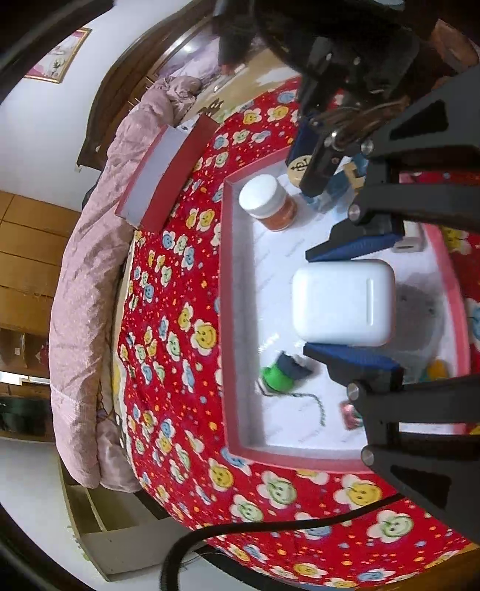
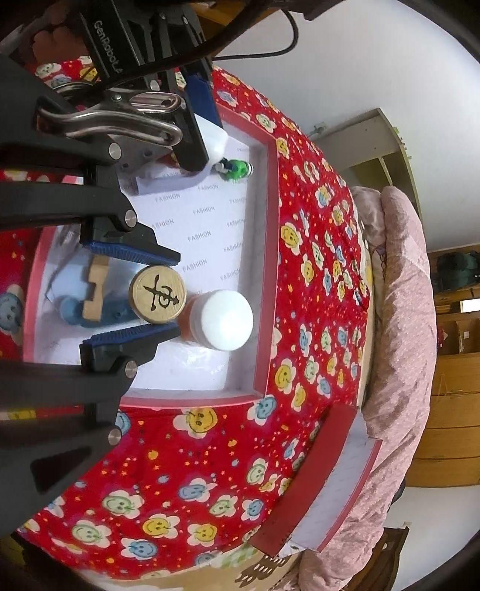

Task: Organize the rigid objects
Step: 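Lower both objects into the tray and open both tools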

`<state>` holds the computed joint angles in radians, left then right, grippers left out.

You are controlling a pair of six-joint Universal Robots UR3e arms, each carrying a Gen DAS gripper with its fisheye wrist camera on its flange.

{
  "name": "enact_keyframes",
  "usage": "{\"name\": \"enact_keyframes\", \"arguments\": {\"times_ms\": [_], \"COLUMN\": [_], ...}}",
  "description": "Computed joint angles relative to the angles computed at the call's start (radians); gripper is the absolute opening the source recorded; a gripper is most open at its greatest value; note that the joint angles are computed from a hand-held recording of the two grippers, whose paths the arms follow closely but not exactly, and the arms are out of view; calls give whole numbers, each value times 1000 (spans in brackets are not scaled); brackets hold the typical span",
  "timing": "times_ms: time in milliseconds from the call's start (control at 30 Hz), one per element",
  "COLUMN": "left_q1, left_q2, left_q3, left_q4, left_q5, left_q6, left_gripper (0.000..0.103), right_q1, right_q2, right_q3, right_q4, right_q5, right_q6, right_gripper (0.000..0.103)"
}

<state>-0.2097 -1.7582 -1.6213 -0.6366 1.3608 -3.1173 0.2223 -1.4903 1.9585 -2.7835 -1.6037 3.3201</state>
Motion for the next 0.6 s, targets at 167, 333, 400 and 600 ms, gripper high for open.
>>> {"name": "enact_keyframes", "arguments": {"times_ms": [167,333,400,600], "left_q1": [-24,-30,-30,-33], "left_q2": [-78,-126,-142,-174], "left_q3": [75,109,118,134], "left_q4": [4,12,14,32], "left_q5": [26,42,47,59], "left_q6": [2,-6,-10,-8], "left_gripper": [45,45,45,45], "right_q1": [-16,-31,-32,-41], "right_q2": [32,56,69,95], "right_q3": [-22,-33,-37,-42], "right_q4": [-7,-15,-21,-36], "right_q5": [0,19,18,24], "right_q6": [-8,-20,-25,-23], "right_gripper": [32,32,32,32]}}
